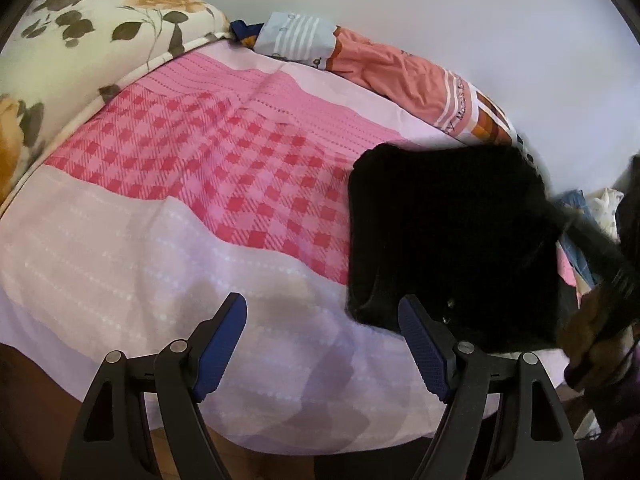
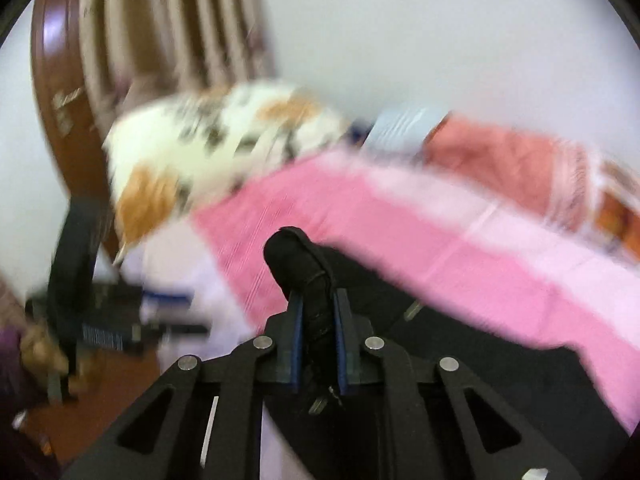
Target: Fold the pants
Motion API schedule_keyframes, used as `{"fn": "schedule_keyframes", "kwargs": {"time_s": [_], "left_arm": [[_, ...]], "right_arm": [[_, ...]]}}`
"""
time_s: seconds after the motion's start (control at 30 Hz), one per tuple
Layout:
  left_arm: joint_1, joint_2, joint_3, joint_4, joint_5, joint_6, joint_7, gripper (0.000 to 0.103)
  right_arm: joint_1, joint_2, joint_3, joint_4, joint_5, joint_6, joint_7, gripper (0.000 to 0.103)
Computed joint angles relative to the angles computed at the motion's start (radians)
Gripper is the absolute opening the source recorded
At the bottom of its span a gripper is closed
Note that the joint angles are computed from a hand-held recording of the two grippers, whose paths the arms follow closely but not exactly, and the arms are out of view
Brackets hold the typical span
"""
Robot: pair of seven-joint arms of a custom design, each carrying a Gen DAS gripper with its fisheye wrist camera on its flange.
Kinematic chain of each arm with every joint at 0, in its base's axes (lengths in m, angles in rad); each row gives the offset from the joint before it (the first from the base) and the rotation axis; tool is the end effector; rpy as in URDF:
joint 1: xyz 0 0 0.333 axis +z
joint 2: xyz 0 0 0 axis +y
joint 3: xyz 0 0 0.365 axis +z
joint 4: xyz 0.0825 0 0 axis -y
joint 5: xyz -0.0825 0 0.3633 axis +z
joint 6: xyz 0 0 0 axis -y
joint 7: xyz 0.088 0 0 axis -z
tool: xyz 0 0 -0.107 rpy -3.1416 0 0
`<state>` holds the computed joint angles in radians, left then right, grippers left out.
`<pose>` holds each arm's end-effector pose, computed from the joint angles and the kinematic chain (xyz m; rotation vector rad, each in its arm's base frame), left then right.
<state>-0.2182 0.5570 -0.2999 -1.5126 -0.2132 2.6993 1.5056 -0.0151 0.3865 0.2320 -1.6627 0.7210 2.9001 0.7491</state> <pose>0.6828 -0.3177 0.4749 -1.8456 2.2428 -1.0604 0.7015 0.0844 0.5308 -1.8447 1.2885 -0.5538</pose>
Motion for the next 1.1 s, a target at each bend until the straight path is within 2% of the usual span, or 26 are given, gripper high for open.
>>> {"fn": "schedule_keyframes", "kwargs": {"time_s": [0.03,0.1,0.13,0.17,0.2,0.27,0.33,0.37,0.4,0.43,0.47,0.53,0.73,0.77,0.83,0.9,0.93,0.97,1.03,1.1], "left_arm": [[0.008,0.004,-0.012,0.004,-0.011,0.001,0.008,0.078],[0.010,0.008,-0.015,0.000,-0.019,0.011,0.014,0.078],[0.003,0.010,-0.004,0.002,-0.010,0.006,0.006,0.078],[-0.004,0.013,0.008,0.007,0.000,-0.013,-0.009,0.078],[-0.006,0.015,0.013,0.011,0.005,-0.029,-0.017,0.078],[0.000,0.000,0.014,-0.019,0.003,-0.022,-0.023,0.079],[0.018,-0.024,0.000,-0.068,-0.015,0.017,-0.012,0.078],[0.028,-0.029,-0.010,-0.078,-0.029,0.023,-0.008,0.079],[0.039,-0.032,-0.023,-0.083,-0.047,0.033,0.000,0.078],[0.050,-0.035,-0.038,-0.087,-0.067,0.054,0.013,0.078],[0.051,-0.036,-0.043,-0.085,-0.074,0.067,0.020,0.079],[0.032,-0.033,-0.028,-0.059,-0.055,0.067,0.016,0.079],[0.006,-0.010,-0.017,0.021,-0.016,0.036,0.022,0.079],[0.006,-0.007,-0.021,0.030,-0.017,0.036,0.028,0.079],[0.015,0.006,-0.048,0.055,-0.033,0.035,0.063,0.079],[0.001,0.023,-0.051,0.085,-0.028,0.034,0.084,0.079],[-0.012,0.034,-0.052,0.102,-0.022,0.039,0.094,0.079],[-0.019,0.045,-0.056,0.114,-0.019,0.046,0.107,0.079],[-0.057,0.074,-0.045,0.139,0.010,0.086,0.126,0.079],[-0.107,0.111,-0.007,0.173,0.067,0.108,0.125,0.079]], "right_arm": [[0.007,0.004,0.004,-0.001,0.002,0.033,-0.006,0.012],[0.066,0.014,-0.024,-0.048,-0.082,0.087,0.009,0.012],[0.117,0.038,-0.069,-0.057,-0.166,0.079,0.048,0.012],[0.157,0.072,-0.110,-0.046,-0.243,0.017,0.116,0.012],[0.164,0.089,-0.116,-0.038,-0.258,-0.006,0.138,0.014],[0.136,0.086,-0.065,-0.086,-0.260,0.080,0.112,0.015],[0.065,0.091,0.010,-0.077,-0.243,0.060,0.095,0.022],[0.018,0.099,0.062,-0.063,-0.216,0.029,0.068,0.032],[-0.018,0.107,0.099,-0.044,-0.192,-0.023,0.038,0.048],[-0.041,0.107,0.123,-0.039,-0.160,-0.054,0.005,0.057],[-0.078,0.100,0.165,-0.040,-0.097,-0.086,-0.046,0.072],[-0.114,0.094,0.204,-0.032,-0.003,-0.126,-0.115,0.074],[-0.205,0.053,0.237,-0.004,0.242,-0.305,-0.222,0.075],[-0.218,0.045,0.230,-0.003,0.275,-0.333,-0.222,0.075],[-0.235,0.028,0.208,-0.010,0.326,-0.374,-0.220,0.067],[-0.216,0.016,0.162,-0.025,0.301,-0.383,-0.191,0.034],[-0.187,0.019,0.128,-0.031,0.252,-0.377,-0.154,0.026],[-0.161,0.025,0.096,-0.035,0.212,-0.377,-0.117,0.012],[-0.102,0.052,0.033,-0.025,0.130,-0.386,-0.035,0.009],[-0.088,0.072,0.009,-0.012,0.152,-0.407,-0.027,0.005]]}}
